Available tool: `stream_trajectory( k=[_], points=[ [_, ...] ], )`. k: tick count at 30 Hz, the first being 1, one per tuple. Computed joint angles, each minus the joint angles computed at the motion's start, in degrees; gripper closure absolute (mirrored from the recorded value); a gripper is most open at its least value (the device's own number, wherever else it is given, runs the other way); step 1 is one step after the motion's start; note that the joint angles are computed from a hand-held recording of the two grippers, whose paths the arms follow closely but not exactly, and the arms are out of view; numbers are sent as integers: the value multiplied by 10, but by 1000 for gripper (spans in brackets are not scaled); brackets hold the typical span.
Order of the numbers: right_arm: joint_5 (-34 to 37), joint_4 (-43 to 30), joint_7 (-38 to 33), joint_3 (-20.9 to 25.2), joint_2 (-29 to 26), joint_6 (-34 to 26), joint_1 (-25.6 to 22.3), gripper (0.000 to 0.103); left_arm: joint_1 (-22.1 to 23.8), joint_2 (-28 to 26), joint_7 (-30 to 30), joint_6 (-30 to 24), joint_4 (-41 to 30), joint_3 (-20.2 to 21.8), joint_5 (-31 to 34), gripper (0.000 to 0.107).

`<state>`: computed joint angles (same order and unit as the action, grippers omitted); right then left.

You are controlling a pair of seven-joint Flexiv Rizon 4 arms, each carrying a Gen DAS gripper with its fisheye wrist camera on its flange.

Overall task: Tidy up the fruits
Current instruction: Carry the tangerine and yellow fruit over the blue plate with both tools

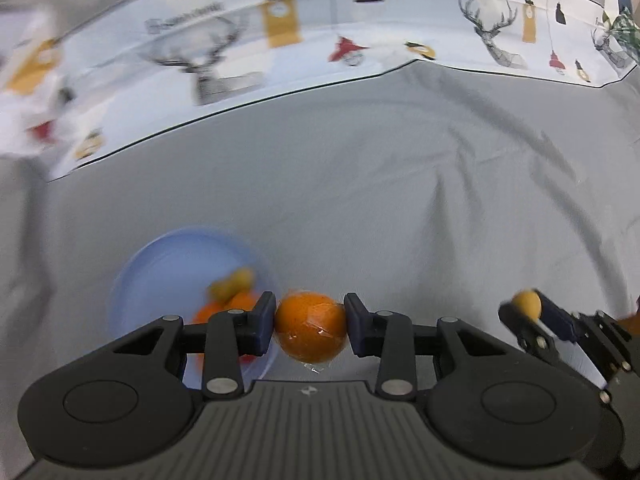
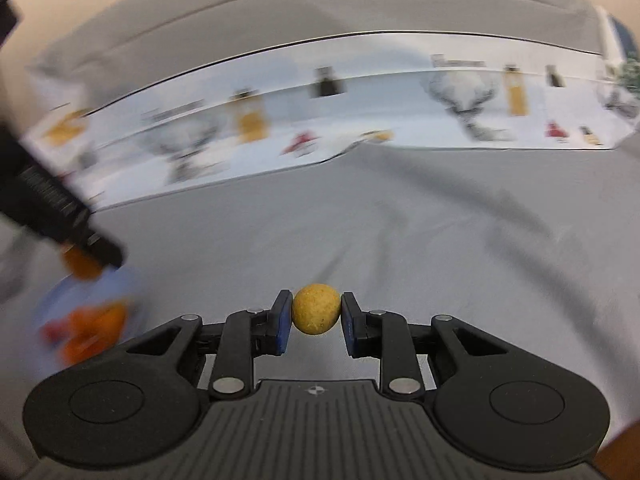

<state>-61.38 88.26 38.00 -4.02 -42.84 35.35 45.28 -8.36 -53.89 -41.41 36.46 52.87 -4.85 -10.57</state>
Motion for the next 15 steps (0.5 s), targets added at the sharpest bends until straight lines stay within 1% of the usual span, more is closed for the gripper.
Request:
stream_trajectory(
  k=[3, 6, 9, 13, 15],
  points=[
    [-12, -26, -10, 8, 0, 21, 17, 76, 37, 69, 29, 61, 109, -4, -9, 66],
    [-29, -52, -9, 3, -2, 49, 32, 76, 72, 120, 58, 100, 185, -7, -27, 66],
    [-35, -96, -43, -3, -17, 54, 50, 76, 107, 163, 90, 142, 254, -13, -58, 66],
    [-24, -156, -103, -11, -41, 50, 74, 76, 145, 206, 124, 171, 322, -15, -102, 66],
    [-11, -187, -137, -14, -55, 44, 86, 76, 158, 222, 136, 174, 345, -14, -122, 66]
  ],
)
